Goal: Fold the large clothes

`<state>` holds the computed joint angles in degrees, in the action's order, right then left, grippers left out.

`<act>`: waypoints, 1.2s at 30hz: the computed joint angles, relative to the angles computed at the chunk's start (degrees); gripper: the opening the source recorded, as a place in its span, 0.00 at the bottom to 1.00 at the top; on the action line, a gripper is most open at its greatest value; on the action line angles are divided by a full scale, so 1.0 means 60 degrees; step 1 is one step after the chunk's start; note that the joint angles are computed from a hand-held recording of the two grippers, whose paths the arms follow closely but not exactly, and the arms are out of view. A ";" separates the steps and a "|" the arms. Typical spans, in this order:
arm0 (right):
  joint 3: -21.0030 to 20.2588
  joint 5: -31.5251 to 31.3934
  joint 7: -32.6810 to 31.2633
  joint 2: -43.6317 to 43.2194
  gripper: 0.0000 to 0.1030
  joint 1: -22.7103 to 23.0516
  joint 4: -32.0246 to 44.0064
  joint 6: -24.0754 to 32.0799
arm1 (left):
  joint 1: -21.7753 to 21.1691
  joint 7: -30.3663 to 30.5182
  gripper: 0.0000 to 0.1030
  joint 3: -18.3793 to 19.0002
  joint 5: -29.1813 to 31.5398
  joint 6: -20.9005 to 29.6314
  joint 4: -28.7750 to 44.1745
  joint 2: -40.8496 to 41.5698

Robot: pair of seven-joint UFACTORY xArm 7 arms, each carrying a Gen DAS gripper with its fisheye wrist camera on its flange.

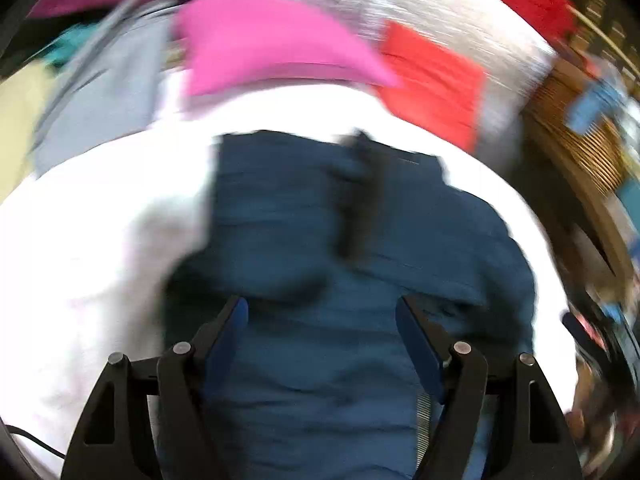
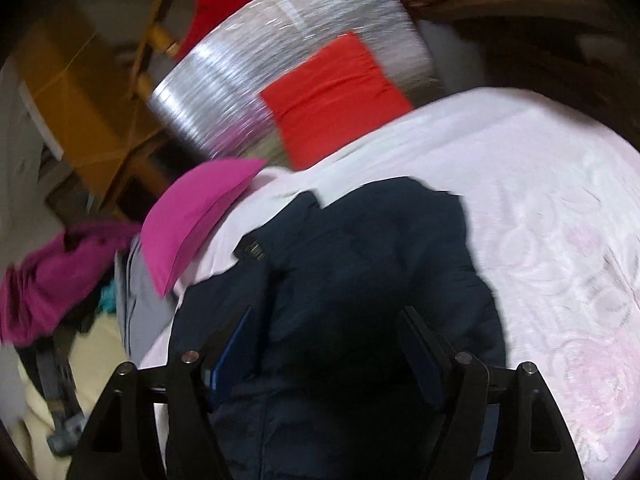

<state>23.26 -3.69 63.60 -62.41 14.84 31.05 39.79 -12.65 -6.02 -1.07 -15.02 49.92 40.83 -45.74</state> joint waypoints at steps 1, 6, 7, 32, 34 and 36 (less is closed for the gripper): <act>0.0189 -0.0105 -0.0224 0.0494 0.79 0.0033 0.0330 -0.0051 | 0.0188 -0.0139 0.75 0.0050 0.0049 -0.0086 -0.0079 0.0044; 0.0936 -0.0713 -0.0851 0.2597 0.82 -0.0002 0.1663 -0.0384 | 0.0766 -0.0787 0.73 -0.0049 0.0470 -0.0339 -0.0327 0.0513; 0.1099 -0.0896 -0.1040 0.3173 0.84 -0.0005 0.2023 -0.0396 | 0.0835 -0.0882 0.73 -0.0103 0.0567 -0.0398 -0.0362 0.0598; -0.0589 -0.2904 0.2887 0.4293 0.84 0.0447 0.1235 -0.1753 | 0.0758 -0.0656 0.60 -0.0046 0.0794 -0.0435 0.0261 0.2047; -0.0928 -0.2136 0.3357 0.3418 0.85 0.0419 0.0198 -0.2758 | 0.0774 -0.0689 0.60 -0.0053 0.0784 -0.0402 0.0248 0.1999; -0.1425 -0.1310 0.3802 0.2462 0.85 0.0525 -0.1086 -0.4060 | 0.0788 -0.0701 0.60 -0.0075 0.0812 -0.0398 0.0221 0.1958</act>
<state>14.71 -11.56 86.41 -47.64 17.99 24.54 15.42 -7.92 -10.23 -1.52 -10.14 47.53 42.16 -33.99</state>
